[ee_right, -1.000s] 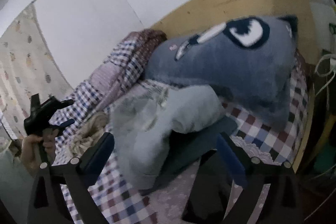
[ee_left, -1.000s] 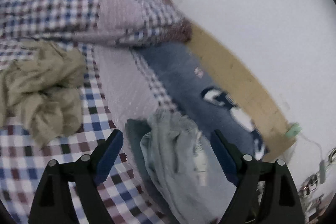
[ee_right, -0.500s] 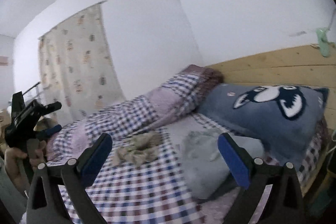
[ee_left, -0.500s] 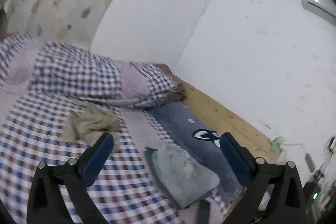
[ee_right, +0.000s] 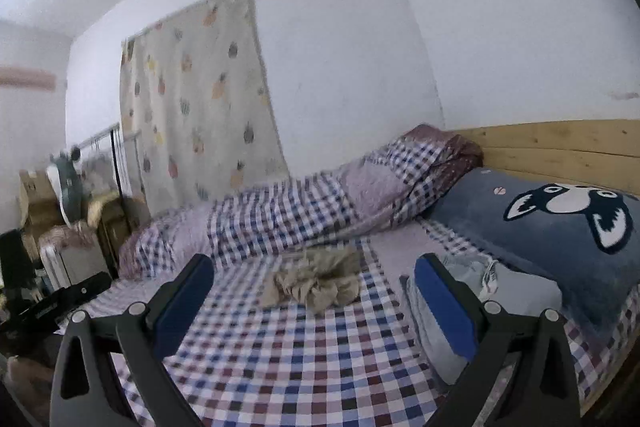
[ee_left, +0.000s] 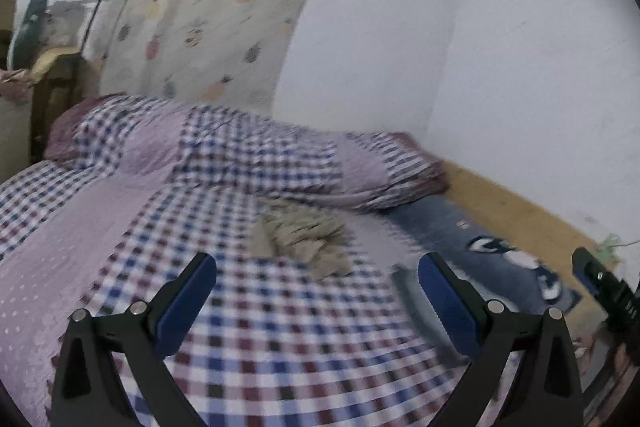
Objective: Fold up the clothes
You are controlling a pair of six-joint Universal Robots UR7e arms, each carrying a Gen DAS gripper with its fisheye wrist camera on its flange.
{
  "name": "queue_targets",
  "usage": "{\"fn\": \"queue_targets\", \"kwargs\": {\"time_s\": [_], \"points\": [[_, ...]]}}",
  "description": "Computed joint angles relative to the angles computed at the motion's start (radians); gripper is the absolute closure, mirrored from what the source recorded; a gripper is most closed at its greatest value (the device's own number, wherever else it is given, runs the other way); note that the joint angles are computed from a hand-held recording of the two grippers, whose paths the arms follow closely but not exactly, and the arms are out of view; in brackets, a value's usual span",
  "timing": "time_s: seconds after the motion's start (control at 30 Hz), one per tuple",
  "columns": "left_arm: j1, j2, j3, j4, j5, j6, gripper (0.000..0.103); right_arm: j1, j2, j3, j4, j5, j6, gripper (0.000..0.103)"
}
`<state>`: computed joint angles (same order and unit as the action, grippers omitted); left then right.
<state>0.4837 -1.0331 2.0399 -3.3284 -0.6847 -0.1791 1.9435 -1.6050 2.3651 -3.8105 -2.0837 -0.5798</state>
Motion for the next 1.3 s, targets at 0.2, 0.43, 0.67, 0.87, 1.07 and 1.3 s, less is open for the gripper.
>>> {"fn": "queue_targets", "kwargs": {"time_s": [0.2,0.43,0.67,0.87,1.07,1.3], "points": [[0.071,0.054,0.006,0.001,0.036,-0.013,0.001,-0.095,0.167,-0.075,0.049,0.036,0.036,0.000],[0.173,0.181,-0.062,0.031,0.041,-0.026,0.000,-0.229,0.362,-0.163,0.066,0.058,0.000,0.000],[0.242,0.307,-0.156,0.115,0.062,-0.058,0.000,-0.330,0.544,-0.252,-0.005,0.075,-0.129,0.000],[0.264,0.373,-0.211,0.138,0.079,-0.019,0.000,-0.400,0.622,-0.309,0.000,0.095,-0.105,0.000],[0.277,0.401,-0.233,0.164,0.075,-0.029,0.000,-0.424,0.635,-0.339,0.077,0.080,-0.049,0.000],[0.292,0.415,-0.254,0.230,0.072,-0.064,0.000,-0.427,0.636,-0.337,0.100,0.085,-0.043,0.000]]}}
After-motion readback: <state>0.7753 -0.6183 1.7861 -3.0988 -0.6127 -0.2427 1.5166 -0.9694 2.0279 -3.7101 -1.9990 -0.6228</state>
